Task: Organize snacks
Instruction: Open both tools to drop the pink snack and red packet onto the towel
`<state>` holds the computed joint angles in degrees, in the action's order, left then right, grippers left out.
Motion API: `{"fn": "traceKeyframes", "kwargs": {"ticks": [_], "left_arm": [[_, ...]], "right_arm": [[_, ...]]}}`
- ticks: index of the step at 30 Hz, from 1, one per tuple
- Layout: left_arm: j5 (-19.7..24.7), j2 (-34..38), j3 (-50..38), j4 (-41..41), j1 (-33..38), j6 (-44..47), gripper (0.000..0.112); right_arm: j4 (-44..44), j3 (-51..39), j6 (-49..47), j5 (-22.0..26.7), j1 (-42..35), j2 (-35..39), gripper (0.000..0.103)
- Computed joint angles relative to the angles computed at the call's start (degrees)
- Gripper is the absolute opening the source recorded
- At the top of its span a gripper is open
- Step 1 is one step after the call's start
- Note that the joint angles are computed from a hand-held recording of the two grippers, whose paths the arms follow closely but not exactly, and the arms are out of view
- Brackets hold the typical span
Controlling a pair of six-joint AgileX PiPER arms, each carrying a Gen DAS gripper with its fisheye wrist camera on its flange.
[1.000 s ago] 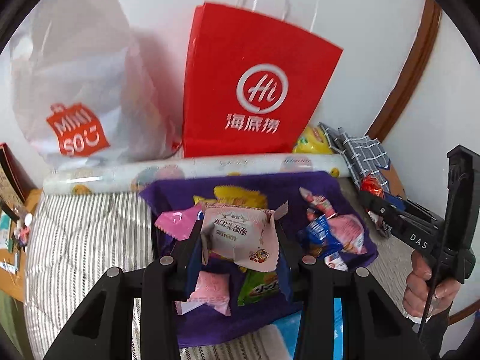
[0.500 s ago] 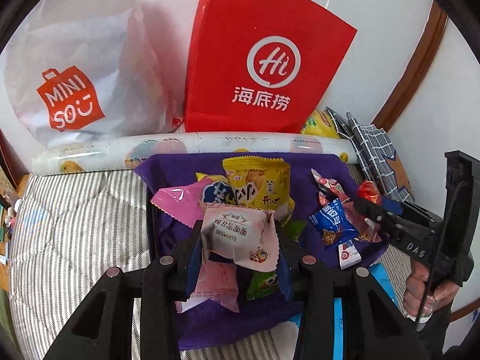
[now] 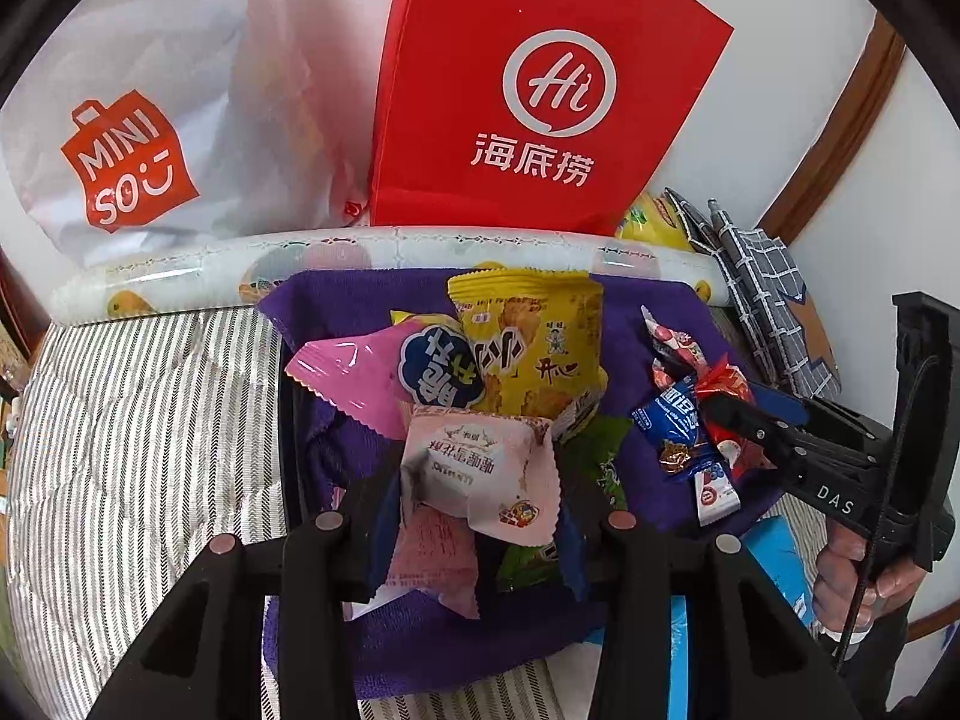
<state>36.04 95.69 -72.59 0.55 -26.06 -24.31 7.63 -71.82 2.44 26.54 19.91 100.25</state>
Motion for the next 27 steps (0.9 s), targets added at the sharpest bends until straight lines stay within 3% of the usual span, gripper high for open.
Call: {"fn": "traceKeyframes", "kwargs": {"ticks": [12, 16, 19, 27], "left_arm": [[1.3, 0.5, -1.2, -0.2, -0.1, 0.6, 0.056], [3.7, 0.4, -2.6, 4.9, -1.3, -4.6, 0.074], [4.5, -0.3, -2.8, 5.8, -1.7, -5.4, 0.078], [7.9, -4.9, -2.8, 12.3, -5.6, -12.0, 0.079]], "right_arm": [[4.5, 2.3, -4.1, -2.9, -0.7, -2.5, 0.058], [3.0, 2.0, -2.4, -2.6, -0.5, -2.6, 0.058], [1.4, 2.4, -0.7, -2.9, -0.2, -3.4, 0.058], [-16.6, 4.4, 17.6, -0.2, 3.4, -10.1, 0.062]]}}
